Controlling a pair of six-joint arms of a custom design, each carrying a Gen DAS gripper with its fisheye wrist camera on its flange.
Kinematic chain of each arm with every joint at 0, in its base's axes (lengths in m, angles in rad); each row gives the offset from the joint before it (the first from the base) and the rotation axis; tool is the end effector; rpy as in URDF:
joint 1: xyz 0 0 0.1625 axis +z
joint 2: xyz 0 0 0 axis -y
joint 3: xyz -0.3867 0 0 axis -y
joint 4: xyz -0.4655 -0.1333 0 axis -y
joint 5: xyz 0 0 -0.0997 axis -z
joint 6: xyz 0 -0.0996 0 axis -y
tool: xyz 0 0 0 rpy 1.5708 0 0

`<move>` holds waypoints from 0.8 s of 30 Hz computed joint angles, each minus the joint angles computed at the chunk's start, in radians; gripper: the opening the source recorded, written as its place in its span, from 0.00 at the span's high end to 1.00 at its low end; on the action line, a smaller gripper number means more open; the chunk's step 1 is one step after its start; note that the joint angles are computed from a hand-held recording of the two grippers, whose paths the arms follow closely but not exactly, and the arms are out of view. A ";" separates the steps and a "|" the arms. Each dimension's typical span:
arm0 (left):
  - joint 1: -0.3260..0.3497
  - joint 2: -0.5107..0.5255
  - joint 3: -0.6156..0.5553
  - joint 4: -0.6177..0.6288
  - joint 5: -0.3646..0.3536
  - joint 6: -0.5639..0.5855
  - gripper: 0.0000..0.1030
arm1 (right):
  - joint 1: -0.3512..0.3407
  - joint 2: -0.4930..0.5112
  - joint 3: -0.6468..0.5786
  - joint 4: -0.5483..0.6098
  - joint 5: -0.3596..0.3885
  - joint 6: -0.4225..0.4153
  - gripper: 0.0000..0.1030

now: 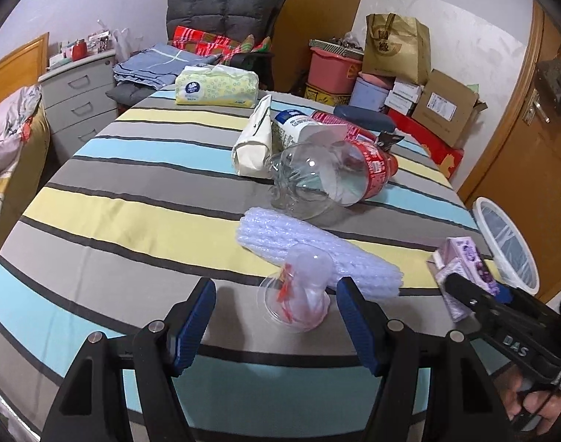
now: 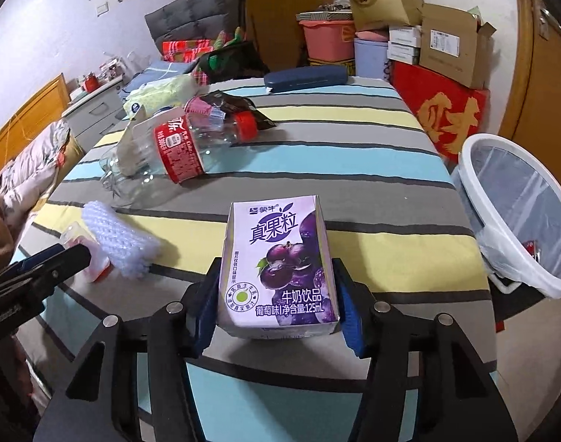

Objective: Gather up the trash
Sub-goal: 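Grasp the grape milk carton with the right tool while the left tool grasps the clear plastic cup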

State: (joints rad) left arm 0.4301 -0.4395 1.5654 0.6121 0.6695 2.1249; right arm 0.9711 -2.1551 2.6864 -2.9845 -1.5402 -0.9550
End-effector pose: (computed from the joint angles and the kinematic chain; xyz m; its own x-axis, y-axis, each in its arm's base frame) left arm -0.3133 -0.3763 -0.1375 -0.8359 -0.0242 -0.5484 0.3524 0.7423 -0.5699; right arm -0.0727 -0.3479 0.2629 -0.7770 -0.1135 0.6192 -0.4773 0.7475 -0.4619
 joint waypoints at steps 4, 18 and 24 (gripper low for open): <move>0.014 0.028 -0.035 0.033 -0.019 -0.010 0.34 | -0.007 -0.005 0.000 0.003 0.006 -0.007 0.45; 0.022 0.047 -0.059 0.039 -0.016 0.022 0.62 | -0.022 -0.010 -0.013 0.036 0.028 -0.020 0.45; 0.008 0.050 -0.066 0.050 -0.029 0.020 0.62 | -0.037 -0.031 -0.010 0.058 0.048 -0.031 0.45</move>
State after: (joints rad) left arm 0.4381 -0.3895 1.4998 0.6625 0.6405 2.1452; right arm 0.9342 -2.1862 2.6762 -2.9265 -1.4925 -0.9864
